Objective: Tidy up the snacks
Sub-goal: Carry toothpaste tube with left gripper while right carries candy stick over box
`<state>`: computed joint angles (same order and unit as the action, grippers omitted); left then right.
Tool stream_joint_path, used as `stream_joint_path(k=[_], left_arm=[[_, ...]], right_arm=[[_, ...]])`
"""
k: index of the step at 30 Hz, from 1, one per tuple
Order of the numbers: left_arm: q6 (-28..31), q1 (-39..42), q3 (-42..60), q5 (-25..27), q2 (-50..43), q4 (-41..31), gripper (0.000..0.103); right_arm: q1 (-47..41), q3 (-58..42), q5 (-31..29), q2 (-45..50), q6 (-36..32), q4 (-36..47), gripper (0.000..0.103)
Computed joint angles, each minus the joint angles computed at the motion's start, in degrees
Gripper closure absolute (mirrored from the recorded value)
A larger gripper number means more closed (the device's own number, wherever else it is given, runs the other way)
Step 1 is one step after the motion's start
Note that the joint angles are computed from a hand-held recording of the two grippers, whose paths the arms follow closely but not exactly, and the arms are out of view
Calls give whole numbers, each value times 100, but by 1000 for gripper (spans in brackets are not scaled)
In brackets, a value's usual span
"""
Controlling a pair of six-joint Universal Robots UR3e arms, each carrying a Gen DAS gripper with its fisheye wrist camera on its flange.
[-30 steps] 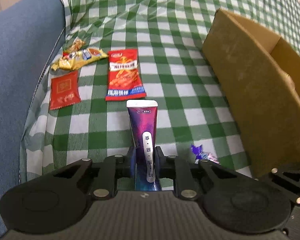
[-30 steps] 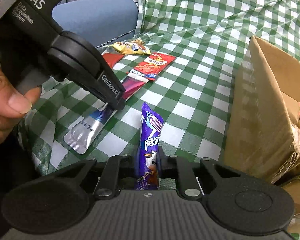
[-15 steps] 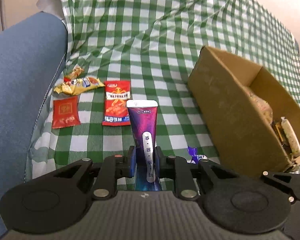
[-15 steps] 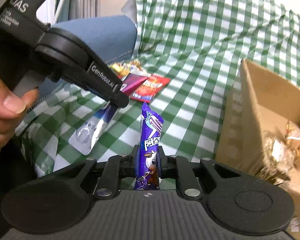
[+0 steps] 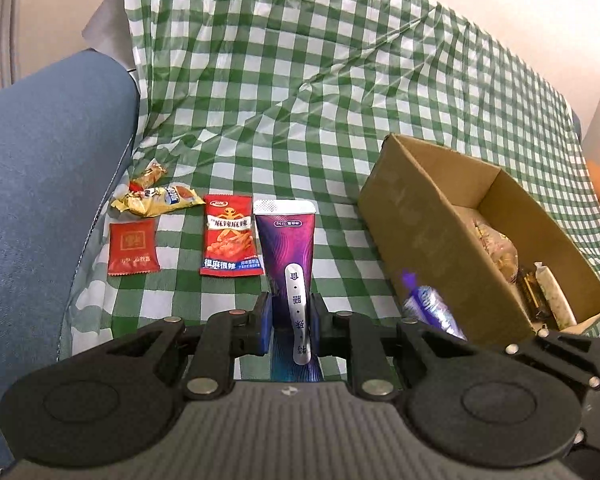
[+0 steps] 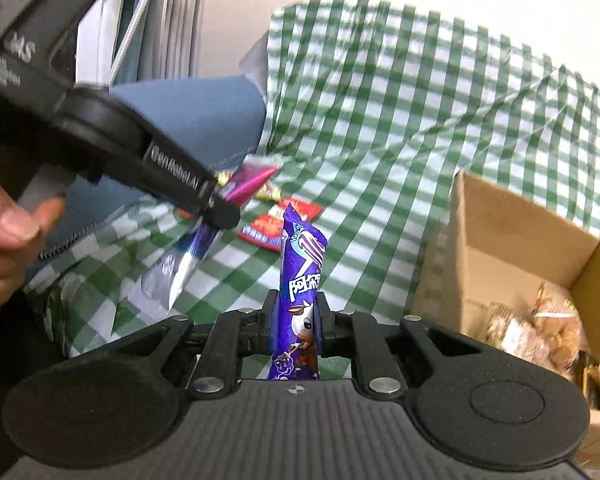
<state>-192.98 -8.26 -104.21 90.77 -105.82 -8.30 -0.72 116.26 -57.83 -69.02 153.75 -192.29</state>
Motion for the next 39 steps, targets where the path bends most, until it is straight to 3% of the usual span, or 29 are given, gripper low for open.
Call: stream_joint_path(k=[7, 31, 39], left_arm=[[4, -25, -13, 12, -10, 83, 82], [171, -64, 210, 129, -164, -149, 82], [136, -93, -144, 226, -84, 642, 82]], right_arm=[[-273, 189, 349, -129, 175, -420, 86], [-428, 209, 610, -58, 462, -892, 86], [-517, 336, 735, -50, 697, -1362, 86]])
